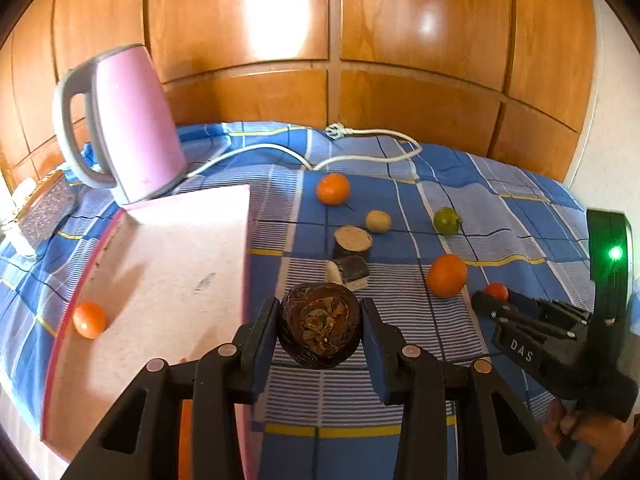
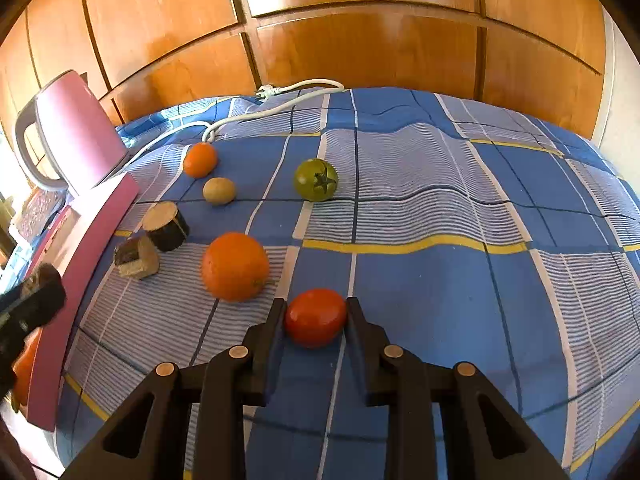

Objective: Organize fruits
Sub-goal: 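Carry the dark fruit into the tray with the left tool while the right tool drops the tomato there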

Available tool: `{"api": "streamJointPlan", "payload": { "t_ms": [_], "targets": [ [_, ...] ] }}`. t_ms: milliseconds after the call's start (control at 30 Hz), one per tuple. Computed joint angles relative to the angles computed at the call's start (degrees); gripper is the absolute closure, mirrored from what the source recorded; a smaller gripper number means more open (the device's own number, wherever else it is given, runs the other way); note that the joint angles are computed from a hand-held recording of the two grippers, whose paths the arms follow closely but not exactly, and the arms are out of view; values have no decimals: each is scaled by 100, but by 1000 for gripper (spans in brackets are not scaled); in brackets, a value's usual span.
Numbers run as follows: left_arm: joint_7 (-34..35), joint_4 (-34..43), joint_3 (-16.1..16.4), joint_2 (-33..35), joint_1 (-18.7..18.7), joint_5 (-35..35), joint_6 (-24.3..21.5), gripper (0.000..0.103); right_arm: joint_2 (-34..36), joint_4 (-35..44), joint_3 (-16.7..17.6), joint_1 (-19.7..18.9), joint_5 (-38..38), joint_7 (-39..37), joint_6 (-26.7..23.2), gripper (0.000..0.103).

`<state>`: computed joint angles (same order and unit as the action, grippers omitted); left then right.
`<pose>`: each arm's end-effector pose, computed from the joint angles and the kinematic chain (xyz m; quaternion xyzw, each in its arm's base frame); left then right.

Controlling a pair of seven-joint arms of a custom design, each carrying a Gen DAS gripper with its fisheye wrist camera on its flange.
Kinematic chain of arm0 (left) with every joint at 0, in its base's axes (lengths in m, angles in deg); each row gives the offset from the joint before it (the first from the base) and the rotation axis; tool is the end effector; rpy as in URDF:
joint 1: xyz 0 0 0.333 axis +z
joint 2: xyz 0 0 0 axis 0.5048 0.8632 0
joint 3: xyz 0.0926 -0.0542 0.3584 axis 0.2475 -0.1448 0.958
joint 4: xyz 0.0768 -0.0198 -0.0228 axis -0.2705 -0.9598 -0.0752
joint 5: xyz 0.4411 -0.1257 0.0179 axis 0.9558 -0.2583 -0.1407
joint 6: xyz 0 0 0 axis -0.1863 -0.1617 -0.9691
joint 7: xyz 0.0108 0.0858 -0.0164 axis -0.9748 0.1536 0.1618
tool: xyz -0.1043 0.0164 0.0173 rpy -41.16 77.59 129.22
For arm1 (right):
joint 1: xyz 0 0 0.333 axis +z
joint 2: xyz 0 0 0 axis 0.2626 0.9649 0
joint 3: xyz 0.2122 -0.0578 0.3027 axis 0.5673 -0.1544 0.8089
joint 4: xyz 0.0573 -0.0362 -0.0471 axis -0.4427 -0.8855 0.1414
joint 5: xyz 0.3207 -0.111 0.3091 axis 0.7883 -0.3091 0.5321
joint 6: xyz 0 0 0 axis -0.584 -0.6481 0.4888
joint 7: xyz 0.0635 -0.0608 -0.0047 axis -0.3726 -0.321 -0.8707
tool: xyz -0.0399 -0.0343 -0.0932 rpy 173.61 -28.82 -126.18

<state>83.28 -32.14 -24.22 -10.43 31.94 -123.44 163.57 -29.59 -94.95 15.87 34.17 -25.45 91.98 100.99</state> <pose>0.6799 -0.0542 0.4945 -0.4520 0.7961 -0.3532 0.1929 0.6171 0.2536 0.4500 -0.4899 0.7947 -0.2586 0.2480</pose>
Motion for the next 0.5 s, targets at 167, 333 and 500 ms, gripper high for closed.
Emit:
{"api": "streamJointPlan", "payload": {
  "t_ms": [167,333,500],
  "targets": [
    [124,-68,45,-109,54,-198,27,63,-79,-62,64,82,-132,-14,-230,74],
    [148,-105,112,-179,85,-292,3,63,-146,-126,121,104,-104,-9,-254,74],
    [137,-151,176,-233,115,-325,-33,63,-155,-129,166,128,-10,-89,-204,74]
  ]
}}
